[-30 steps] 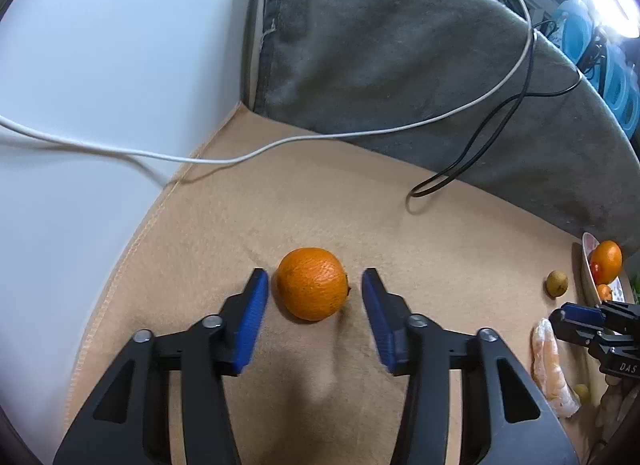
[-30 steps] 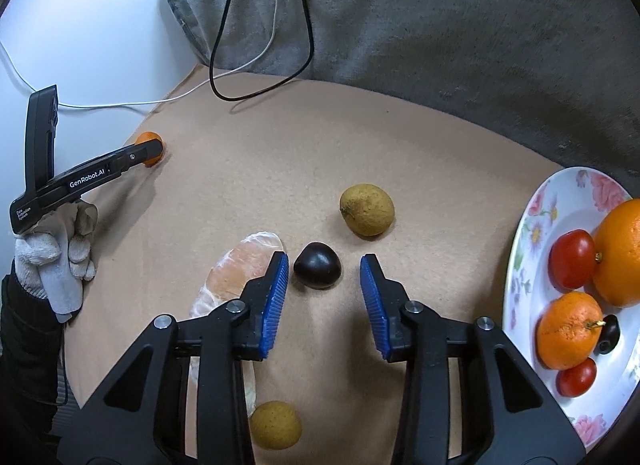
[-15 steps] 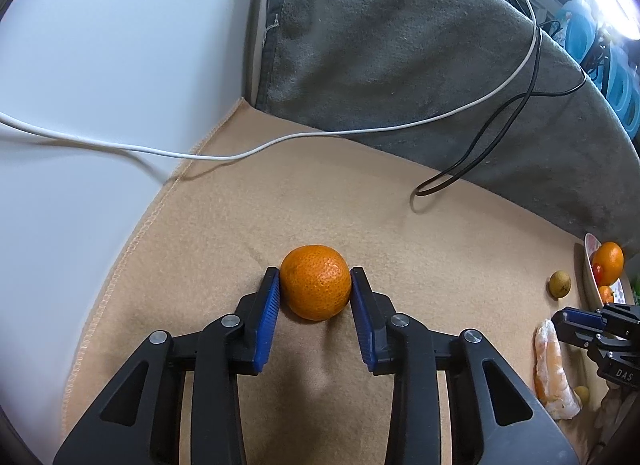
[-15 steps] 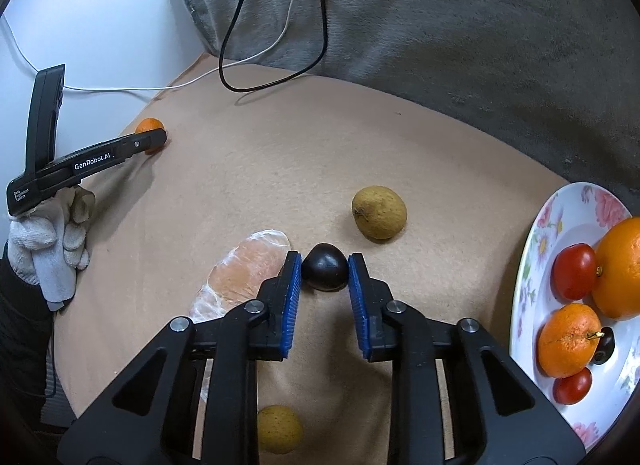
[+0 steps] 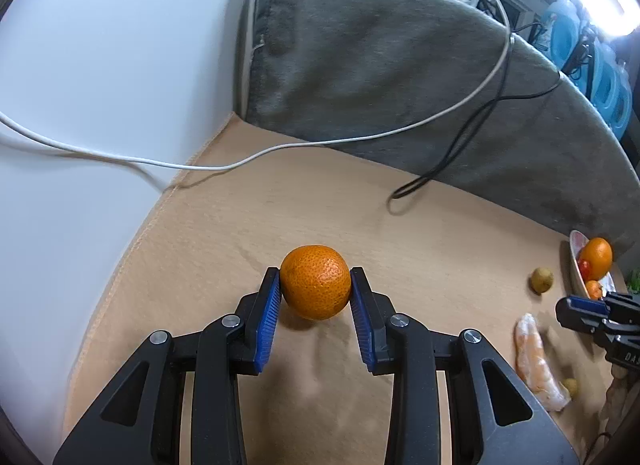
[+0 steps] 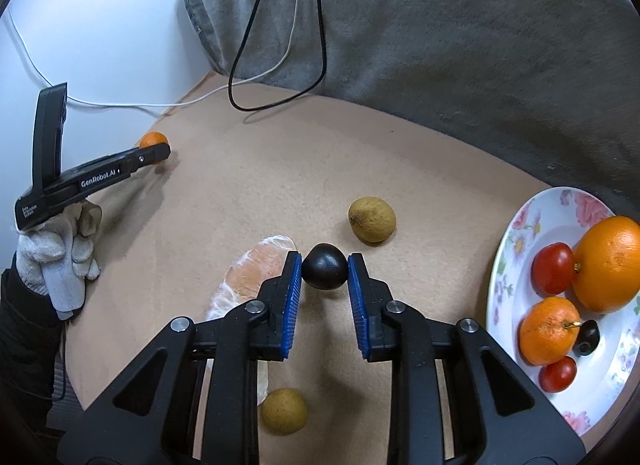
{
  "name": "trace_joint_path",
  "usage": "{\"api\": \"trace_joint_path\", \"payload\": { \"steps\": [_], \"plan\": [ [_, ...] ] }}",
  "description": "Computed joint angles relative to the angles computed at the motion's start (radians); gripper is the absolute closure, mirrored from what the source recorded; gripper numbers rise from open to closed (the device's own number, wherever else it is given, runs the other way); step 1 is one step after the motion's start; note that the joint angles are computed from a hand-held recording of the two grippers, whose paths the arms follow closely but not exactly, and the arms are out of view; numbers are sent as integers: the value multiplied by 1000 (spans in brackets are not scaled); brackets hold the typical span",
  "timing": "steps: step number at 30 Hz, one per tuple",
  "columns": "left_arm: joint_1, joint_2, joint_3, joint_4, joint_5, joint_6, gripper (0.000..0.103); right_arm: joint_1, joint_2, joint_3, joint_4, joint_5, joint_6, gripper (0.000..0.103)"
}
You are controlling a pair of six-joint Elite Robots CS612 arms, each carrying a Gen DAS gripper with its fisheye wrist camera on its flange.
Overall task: Organize fruits
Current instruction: 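Carry the tangerine and plum in both grippers over the floral plate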
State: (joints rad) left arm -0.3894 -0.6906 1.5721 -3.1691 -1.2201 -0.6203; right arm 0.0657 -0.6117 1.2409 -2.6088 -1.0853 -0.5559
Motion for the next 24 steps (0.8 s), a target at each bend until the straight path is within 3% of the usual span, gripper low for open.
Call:
{"api": "trace_joint_path", "payload": {
  "steps": [11, 24],
  "plan": [
    [-34, -11, 10, -46, 13, 49, 70, -22, -34, 48, -54, 30, 21, 78],
    [-76, -19, 3, -74, -54, 89, 70, -57, -63, 91, -121, 53, 76, 78]
  ]
}}
